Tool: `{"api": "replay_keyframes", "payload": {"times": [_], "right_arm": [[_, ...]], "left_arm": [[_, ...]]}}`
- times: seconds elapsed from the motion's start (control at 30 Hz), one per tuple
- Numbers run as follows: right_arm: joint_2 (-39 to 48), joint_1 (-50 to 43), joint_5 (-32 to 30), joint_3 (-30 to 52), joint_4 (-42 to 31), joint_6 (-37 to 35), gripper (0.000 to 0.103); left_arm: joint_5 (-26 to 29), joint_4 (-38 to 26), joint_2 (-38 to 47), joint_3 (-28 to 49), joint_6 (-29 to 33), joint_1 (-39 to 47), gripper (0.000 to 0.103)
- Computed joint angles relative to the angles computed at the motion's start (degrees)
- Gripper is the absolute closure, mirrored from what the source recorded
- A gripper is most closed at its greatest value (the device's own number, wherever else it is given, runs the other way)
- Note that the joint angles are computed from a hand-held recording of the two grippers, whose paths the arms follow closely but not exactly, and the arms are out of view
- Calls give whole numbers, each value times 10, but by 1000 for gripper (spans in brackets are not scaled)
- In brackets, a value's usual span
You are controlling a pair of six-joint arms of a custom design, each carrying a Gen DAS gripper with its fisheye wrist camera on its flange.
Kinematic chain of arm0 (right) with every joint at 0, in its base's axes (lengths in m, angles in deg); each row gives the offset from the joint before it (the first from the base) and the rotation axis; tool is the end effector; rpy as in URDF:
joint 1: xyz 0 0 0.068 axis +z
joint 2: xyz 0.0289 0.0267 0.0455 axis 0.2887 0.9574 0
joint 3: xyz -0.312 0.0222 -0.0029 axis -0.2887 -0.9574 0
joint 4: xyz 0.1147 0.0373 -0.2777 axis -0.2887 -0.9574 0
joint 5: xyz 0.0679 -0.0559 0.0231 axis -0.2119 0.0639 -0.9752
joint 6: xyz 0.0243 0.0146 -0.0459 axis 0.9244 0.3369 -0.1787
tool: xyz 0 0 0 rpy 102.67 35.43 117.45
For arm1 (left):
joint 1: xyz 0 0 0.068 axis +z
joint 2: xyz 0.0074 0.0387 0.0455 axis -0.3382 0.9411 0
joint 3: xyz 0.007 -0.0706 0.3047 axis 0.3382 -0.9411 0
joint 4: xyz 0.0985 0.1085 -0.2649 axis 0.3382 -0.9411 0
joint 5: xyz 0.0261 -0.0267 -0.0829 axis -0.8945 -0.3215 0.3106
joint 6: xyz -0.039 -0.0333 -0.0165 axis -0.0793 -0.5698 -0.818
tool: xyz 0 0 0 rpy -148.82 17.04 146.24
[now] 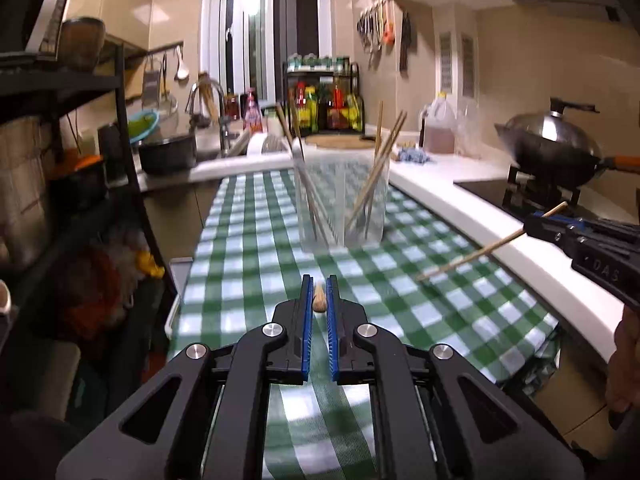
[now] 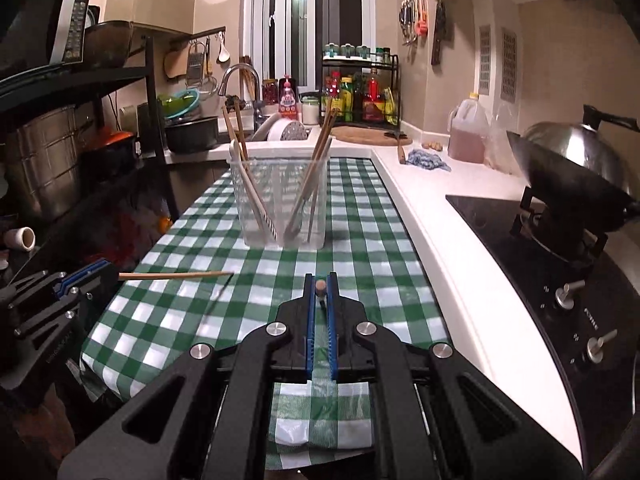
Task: Organize utensils
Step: 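Lift both chopsticks with both tools up over the clear container, then lower the chopsticks into the container and open both tools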
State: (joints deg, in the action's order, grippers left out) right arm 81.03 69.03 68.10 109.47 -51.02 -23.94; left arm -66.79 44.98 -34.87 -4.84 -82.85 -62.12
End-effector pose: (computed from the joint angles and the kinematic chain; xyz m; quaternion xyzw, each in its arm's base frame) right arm 0.1825 0.2050 0.1571 -0.0983 0.8578 0.0726 0.4993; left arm 0.1340 -0.0939 0.1330 0.0203 0.8485 0.0011 0.5288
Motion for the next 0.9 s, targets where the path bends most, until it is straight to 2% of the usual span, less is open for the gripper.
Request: {"api": "replay_keyframes", "payload": {"times": [0.1, 0.27, 0.43, 0.53, 0.73, 0.9], "right_arm": [[-7, -15, -18, 16, -7, -12, 98], [-10, -47, -55, 53, -26, -29, 98], [-5, -82, -111, 108, -65, -39, 98], [1, -98, -133, 149, -96, -53, 98], [10, -121, -184, 245, -163, -88, 98], [33, -130, -198, 337, -183, -120, 98]], "left_arm": [[38, -26, -48, 19, 43, 42, 96], [133, -49, -72, 66, 92, 129, 96], [259, -70, -20, 142, 101, 230, 96], [308, -88, 21, 191, 101, 271, 96], [360, -100, 78, 275, 103, 314, 97], [372, -79, 123, 346, 103, 329, 97]]}}
